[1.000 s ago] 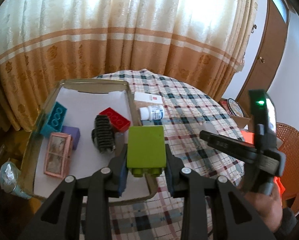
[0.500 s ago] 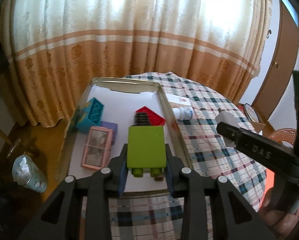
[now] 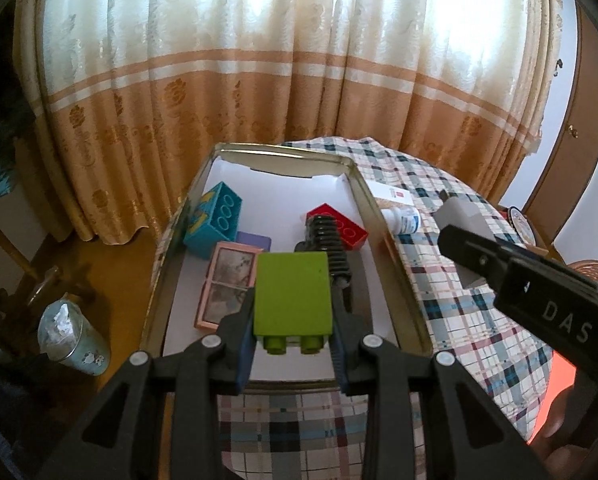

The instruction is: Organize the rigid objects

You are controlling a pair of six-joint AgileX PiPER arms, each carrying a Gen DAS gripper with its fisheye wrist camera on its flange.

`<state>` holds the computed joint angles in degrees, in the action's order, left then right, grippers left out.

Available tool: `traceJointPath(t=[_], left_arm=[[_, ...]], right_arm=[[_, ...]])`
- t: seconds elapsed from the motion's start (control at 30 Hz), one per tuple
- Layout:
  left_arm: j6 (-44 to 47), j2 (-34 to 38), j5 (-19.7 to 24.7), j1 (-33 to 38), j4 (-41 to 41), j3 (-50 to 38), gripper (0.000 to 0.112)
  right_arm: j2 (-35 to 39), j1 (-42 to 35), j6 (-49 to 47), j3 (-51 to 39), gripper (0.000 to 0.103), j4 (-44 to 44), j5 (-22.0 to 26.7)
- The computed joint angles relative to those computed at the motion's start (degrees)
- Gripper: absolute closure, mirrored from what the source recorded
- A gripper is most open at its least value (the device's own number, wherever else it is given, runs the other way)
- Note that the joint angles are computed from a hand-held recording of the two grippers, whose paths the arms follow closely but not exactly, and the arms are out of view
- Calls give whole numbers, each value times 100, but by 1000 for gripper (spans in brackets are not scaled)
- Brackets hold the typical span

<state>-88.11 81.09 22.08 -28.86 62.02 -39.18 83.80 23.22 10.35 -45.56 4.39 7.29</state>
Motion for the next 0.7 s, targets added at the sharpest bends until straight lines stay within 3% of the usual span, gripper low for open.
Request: traceJointPath(t=[0.13, 0.3, 0.4, 0.5, 0.6, 0.7], left_arm=[[70, 14, -36, 67, -42, 16, 82], [111, 50, -68, 136, -42, 22, 82], [147, 101, -92, 190, -57, 14, 82], [149, 156, -123, 226, -56, 11, 82], [133, 216, -91, 218, -10, -29, 82], [72, 276, -85, 231, 87, -65, 82]], right_arm=[[89, 168, 546, -95, 60, -625, -49], [270, 267, 632, -352, 60, -797, -40], [352, 274, -67, -485, 60, -86, 7], [463, 355, -29, -612, 60, -177, 0], [660, 380, -829, -786, 60, 633, 38], [776, 384, -531, -878, 60, 337, 32]])
